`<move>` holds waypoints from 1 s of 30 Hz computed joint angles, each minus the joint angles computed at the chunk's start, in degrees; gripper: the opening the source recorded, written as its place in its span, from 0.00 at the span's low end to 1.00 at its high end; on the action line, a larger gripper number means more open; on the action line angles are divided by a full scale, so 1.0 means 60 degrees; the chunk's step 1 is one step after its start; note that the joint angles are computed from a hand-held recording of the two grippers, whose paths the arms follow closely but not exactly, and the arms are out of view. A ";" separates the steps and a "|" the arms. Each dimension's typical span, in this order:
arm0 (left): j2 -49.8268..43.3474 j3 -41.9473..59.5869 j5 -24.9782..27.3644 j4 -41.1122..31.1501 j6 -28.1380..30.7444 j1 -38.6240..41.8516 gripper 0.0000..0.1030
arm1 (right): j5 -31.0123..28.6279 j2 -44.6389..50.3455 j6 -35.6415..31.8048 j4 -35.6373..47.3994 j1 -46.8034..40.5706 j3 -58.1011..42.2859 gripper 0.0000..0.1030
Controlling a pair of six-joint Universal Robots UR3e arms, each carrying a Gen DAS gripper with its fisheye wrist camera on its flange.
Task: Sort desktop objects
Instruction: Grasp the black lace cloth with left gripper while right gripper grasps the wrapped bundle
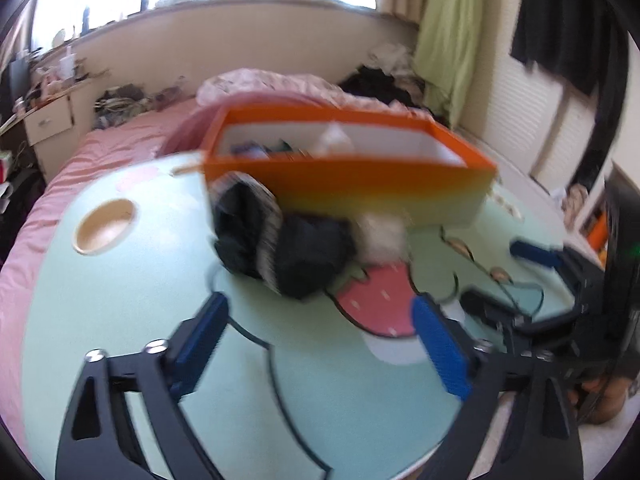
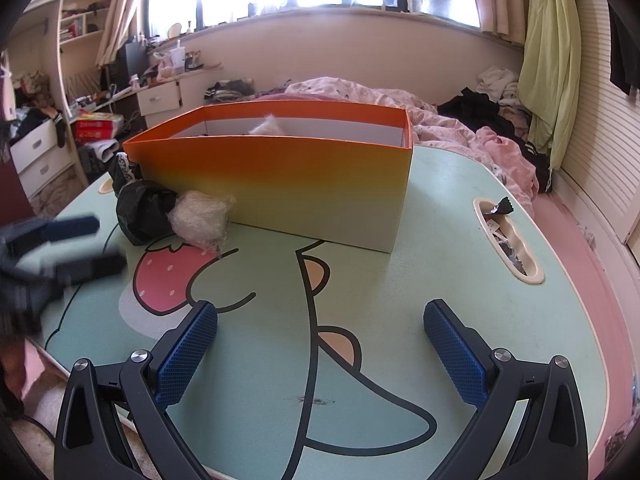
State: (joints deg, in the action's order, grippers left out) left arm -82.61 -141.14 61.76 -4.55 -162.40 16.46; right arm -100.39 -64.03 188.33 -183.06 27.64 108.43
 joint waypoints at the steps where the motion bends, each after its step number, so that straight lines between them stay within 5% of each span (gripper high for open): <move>1: 0.0021 0.0104 -0.0095 -0.0082 -0.0043 0.0100 0.81 | 0.0000 0.0000 0.0000 0.0000 0.0000 0.0000 1.00; 10: -0.1964 0.2178 0.0689 -0.0492 -0.0634 -0.0697 0.79 | 0.0041 -0.0017 -0.0034 0.0204 0.0022 -0.0143 1.00; 13: -0.2262 0.2440 0.0893 -0.0540 -0.0455 -0.0753 0.60 | 0.0305 -0.0049 -0.0303 0.0922 0.0087 -0.0631 1.00; 20: -0.0426 0.1162 -0.1014 -0.1769 0.0844 0.0949 0.48 | 0.1312 0.0464 -0.0201 0.2318 -0.0003 -0.2857 0.99; 26: 0.1639 0.0260 -0.2271 -0.2941 0.1710 0.2392 0.48 | 0.1917 0.2072 0.0095 0.4843 0.0064 -0.5961 0.68; 27: 0.1746 0.0251 -0.2377 -0.3023 0.1729 0.2457 0.48 | 0.1955 0.2220 0.0086 0.5069 0.0055 -0.6196 0.45; 28: 0.1847 0.0229 -0.2508 -0.3115 0.1755 0.2521 0.48 | 0.2378 0.2320 0.0001 0.5146 -0.0082 -0.6255 0.33; 30: 0.1982 0.0333 -0.2768 -0.3550 0.1917 0.2614 0.48 | 0.2717 0.1999 0.0024 0.4460 -0.0244 -0.5473 0.32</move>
